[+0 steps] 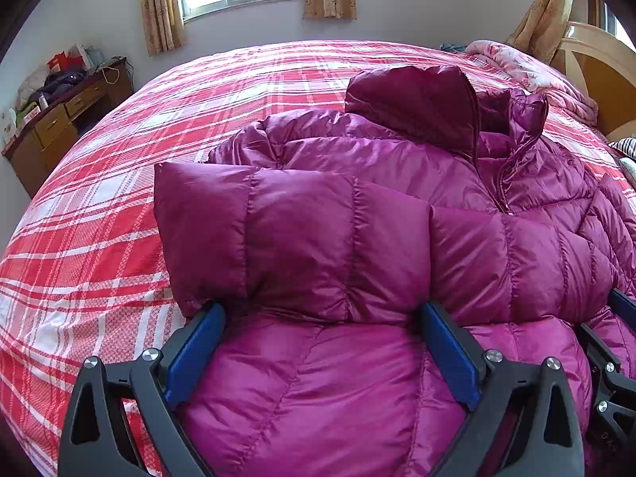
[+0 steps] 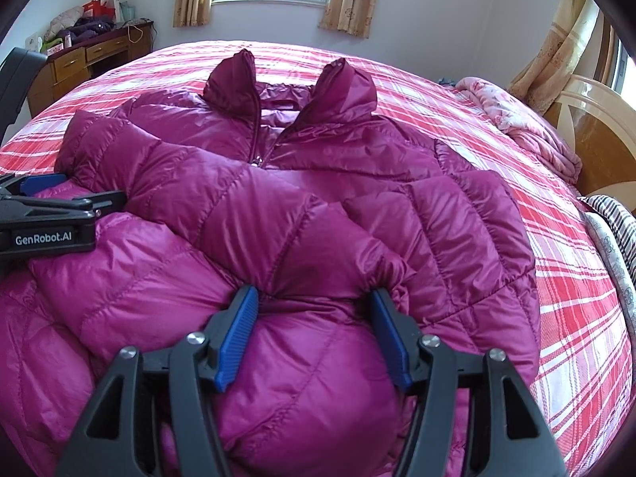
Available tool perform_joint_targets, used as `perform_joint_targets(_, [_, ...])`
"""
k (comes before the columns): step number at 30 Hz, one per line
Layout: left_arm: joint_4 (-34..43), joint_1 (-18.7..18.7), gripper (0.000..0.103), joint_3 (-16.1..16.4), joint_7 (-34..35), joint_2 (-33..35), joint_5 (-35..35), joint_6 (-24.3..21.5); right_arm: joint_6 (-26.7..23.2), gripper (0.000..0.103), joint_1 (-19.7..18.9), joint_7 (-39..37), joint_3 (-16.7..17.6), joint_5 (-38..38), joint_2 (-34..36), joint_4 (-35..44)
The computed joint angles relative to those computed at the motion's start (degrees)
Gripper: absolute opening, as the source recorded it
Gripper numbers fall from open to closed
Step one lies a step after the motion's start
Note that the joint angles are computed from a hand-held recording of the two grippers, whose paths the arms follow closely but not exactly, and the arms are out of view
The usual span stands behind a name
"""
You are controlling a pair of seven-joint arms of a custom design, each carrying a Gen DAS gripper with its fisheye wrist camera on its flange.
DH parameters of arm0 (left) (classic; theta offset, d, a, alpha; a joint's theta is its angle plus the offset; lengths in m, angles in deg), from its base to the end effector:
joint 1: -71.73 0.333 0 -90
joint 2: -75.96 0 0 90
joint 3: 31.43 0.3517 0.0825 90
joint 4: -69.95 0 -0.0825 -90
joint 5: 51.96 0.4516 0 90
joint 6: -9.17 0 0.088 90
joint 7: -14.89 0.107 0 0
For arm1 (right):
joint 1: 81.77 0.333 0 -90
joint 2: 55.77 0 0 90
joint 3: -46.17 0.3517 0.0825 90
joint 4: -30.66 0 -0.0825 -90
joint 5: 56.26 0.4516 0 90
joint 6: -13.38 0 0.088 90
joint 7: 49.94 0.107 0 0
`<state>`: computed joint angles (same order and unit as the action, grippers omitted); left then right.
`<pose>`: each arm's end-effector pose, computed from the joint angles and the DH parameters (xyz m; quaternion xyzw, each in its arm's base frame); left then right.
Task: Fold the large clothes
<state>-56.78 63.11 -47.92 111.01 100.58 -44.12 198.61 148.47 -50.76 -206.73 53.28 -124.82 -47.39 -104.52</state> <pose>0.5819 -0.2825 0.2437 -0.4301 0.8366 -0.2972 0.1634 0.4363 0.3279 0.2412 -0.5307 0.7652 -0.3386 0.1345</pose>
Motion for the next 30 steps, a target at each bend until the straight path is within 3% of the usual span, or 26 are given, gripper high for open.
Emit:
perform_joint_targets(2, [0.14,3.74,0.099,-3.51,-0.02,0.21,0.94,-1.02,1.87,0.064,-0.30,1.19,-0.18,-0.87,-0.94,-0.97])
perform_joint_targets(4, [-0.03,7.31,0.098,-6.67,0.77,-0.02,1.99,-2.23,5.17,0.073,-1.14,2.00,-0.43,-2.54,-2.59,-2.72])
perform_joint_targets(7, [-1.98,2.79,0.098,-1.77,0.88,-2.92,0.82,-0.60,8.58,0.093,-2.55,0.03,-0.25,-2.29,-5.19,-5.14])
perform_joint_targets(8, [-2.30,3.80,0.098,-2.61,0.83,-3.53,1.18,-0.60,10.14,0.093,-3.15,0.05,-0.27,-2.70,-6.24,-6.08])
perform_joint_targets(12, [-1.42,18.37,0.098,-16.37,-0.63,-3.28,5.45,0.46,12.81,0.093,-5.56,2.27,0.12,-5.49,-10.43,-8.74])
perform_joint_targets(15, [2.73,22.15,0.098,-21.11,-1.51,-1.17,7.26,-2.69,15.99,0.094,-8.39,2.94,-0.32,-7.03,-12.39,-9.19])
perform_joint_targets(18, [8.55,19.75,0.098,-20.69,-0.37,1.44,4.85,-6.49,20.52,0.094,-11.90,2.40,-1.67,-7.32,-12.48,-8.11])
perform_joint_targets(22, [16.59,10.01,0.098,-12.85,-0.22,3.89,2.54,-9.58,22.01,0.094,-15.44,0.89,-2.75,-7.55,-11.78,-5.94])
perform_joint_targets(25, [23.90,9.64,0.098,-14.65,1.10,8.34,-1.22,-14.16,24.19,0.096,-17.82,-0.53,-4.19,-6.75,-9.87,-3.17])
perform_joint_targets(30, [36.54,2.85,0.098,-10.72,0.54,14.55,-4.85,-25.50,27.09,0.096,-20.12,-8.66,-6.28,0.96,-6.11,1.09])
